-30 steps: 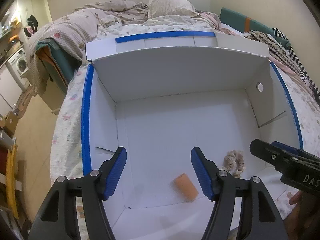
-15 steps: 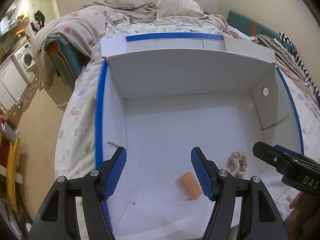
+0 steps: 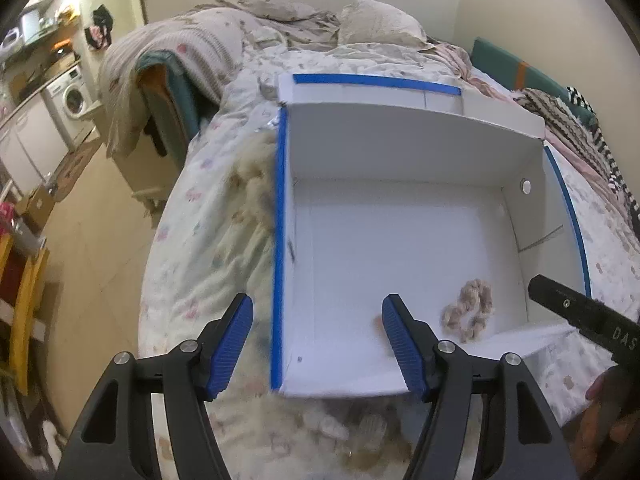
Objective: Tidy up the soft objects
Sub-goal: 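Grasp the pink rubber toy with the right tool while the left tool grasps the white sock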
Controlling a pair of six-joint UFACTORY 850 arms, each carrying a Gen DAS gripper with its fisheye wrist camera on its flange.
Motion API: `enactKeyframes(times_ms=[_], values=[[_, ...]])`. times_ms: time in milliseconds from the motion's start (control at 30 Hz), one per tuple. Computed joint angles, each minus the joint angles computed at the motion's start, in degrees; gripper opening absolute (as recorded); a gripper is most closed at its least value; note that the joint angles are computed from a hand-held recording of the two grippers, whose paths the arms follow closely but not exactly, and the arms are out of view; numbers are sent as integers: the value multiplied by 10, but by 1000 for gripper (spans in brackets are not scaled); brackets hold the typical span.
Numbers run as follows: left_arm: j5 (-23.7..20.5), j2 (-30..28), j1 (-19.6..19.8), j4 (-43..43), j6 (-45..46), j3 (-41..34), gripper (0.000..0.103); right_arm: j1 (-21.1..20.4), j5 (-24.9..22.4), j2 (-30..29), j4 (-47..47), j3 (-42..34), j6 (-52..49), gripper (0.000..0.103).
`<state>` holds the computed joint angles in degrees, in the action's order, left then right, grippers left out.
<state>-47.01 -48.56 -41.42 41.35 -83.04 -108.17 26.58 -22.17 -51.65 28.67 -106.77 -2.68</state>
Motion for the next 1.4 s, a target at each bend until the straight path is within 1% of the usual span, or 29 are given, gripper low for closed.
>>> enactKeyframes(times_ms=[167, 300, 400, 433, 500, 633, 800, 933, 1067, 1200, 1333, 1400], values=[[7, 39, -9, 15, -46, 61, 64, 2, 18, 26, 19, 43, -16, 88], [13, 70, -15, 24, -87, 111, 64, 3, 33, 46, 52, 80, -43, 88], [13, 84, -18, 28, -104, 135, 64, 10, 61, 67, 32, 111, -40, 88], [10, 85, -19, 28, -105, 137, 64, 11, 64, 72, 32, 117, -42, 88], [7, 92, -21, 31, -113, 149, 64, 10, 70, 83, 75, 137, -84, 88], [12, 110, -21, 33, -138, 179, 64, 8, 75, 94, 69, 161, -77, 88], [23, 122, -18, 27, -153, 208, 64, -3, 59, 91, 59, 171, -56, 88], [29, 123, -13, 17, -150, 216, 64, -11, 47, 84, 21, 169, -8, 88], [39, 117, -5, -7, -136, 218, 64, -24, 11, 65, 89, 157, -37, 88], [48, 112, 6, -35, -130, 218, 64, -28, -27, 41, 70, 134, 6, 88], [68, 111, 18, -67, -124, 224, 64, -31, -42, 24, 69, 119, 25, 88], [79, 108, 24, -85, -114, 225, 64, -29, -50, 15, 49, 107, 41, 88]])
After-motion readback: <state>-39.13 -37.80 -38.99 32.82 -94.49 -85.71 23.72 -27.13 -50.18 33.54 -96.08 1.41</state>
